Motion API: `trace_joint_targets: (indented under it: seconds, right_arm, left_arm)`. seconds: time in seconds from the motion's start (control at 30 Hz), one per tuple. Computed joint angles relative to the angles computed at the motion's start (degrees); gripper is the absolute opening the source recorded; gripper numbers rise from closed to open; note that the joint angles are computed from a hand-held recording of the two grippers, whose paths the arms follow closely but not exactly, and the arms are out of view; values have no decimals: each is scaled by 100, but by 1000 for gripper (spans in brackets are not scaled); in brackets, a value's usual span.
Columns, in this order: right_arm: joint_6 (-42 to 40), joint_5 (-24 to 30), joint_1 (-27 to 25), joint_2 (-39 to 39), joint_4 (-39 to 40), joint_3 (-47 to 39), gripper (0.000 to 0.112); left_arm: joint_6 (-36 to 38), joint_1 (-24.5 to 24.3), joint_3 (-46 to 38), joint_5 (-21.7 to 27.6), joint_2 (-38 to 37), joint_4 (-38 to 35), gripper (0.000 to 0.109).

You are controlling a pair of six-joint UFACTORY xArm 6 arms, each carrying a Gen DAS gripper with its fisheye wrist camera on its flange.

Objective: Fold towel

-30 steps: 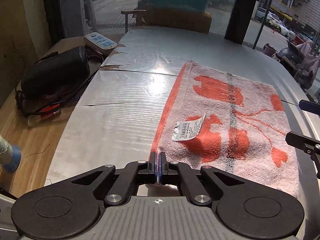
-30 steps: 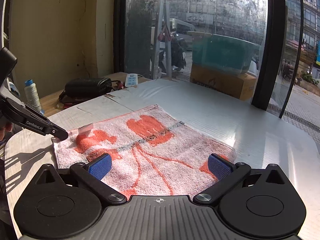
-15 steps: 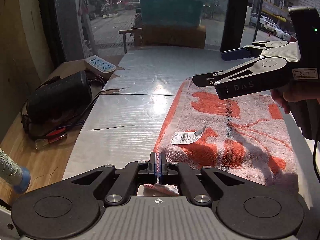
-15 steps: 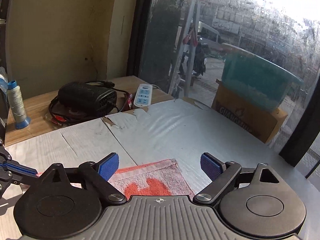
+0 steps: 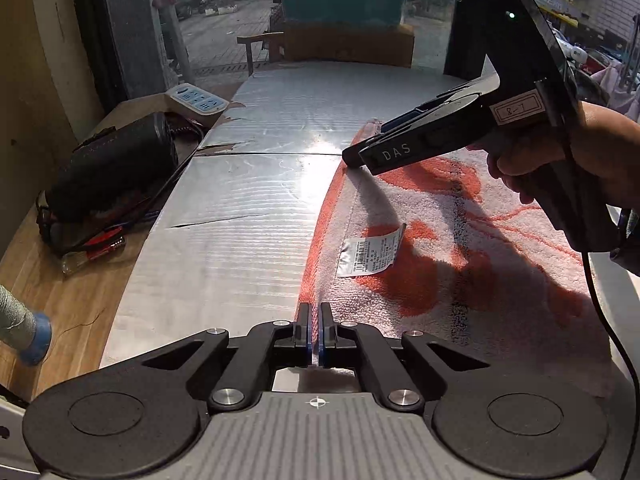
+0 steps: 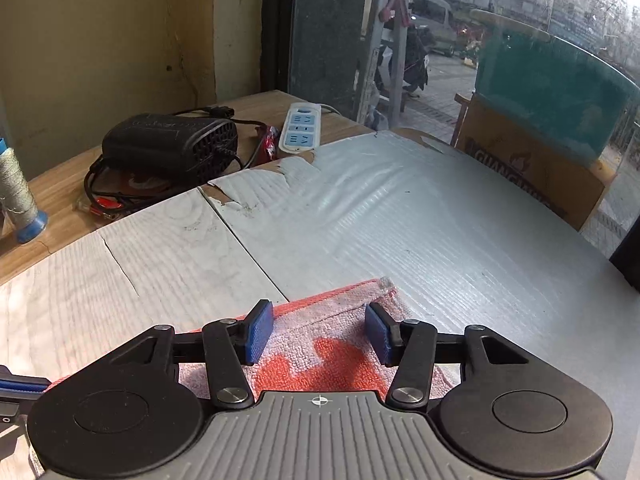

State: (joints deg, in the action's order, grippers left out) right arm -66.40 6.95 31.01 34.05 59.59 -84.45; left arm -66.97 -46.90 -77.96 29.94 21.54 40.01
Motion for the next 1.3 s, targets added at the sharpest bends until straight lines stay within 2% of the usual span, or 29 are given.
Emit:
trace_joint_targets:
  seconds: [0.07,0.13,0.2,0.27,0.33,0.4,0.47,0.5,0.53,0.57,0.7,0.77,0.87,1.0,1.07,1.3]
  right_arm:
    - [-216,-2,39,-190,264,203,52]
    - [-959,184,59,-423,1081,377,53]
    - [-1124,520,65,-717,1227,677,57]
    - [-928,388,214,-870,914,947,65]
    - [-432,-165,449,-823,368,1121,71]
    - [-124,-390,522,-721,222,1116,79]
    - [90,-539,572,-642,144,1110,79]
    - [-131,-441,552,-659,379,1089,78]
    - [-347,-380,539,-681,572,1086,77]
    - [-570,-369,544,-713,722,1104,69]
    - [-787,-311,554,-755,797,1102,27]
    - [-717,-338,551,-743,657,1098,13]
    - [-804,-340,560,-803,731,1141,7]
    - [-1535,-297,598,-946,1473,1119,6]
    - [-1820,-261,596,-994,1811,1076,6]
    - [-2935,16,543,-1085,3109,914,6]
  left_arm:
    - [117,-29,92,-214,-33,-233,2]
    - [74,-60,114,-268,-31,-194,2]
    - [46,-49,153,-344,-44,-214,2]
    - [29,-36,187,-409,-54,-219,2]
    - [13,-25,214,-456,-60,-181,2]
    - [-17,-17,241,-499,-65,-111,2]
    - [-47,4,291,-581,-83,-85,2]
    - [-45,15,308,-617,-89,-89,2]
    - [-42,26,324,-653,-94,-95,2]
    - [-13,39,332,-685,-92,-117,2]
    - [81,82,347,-772,-81,-203,2]
    - [89,97,354,-806,-78,-217,3]
    - [99,114,366,-853,-78,-258,3]
    - [133,174,494,-1025,-155,-568,3]
    - [-160,141,474,-849,-195,-260,3]
    - [-1081,-310,169,315,-232,1044,3]
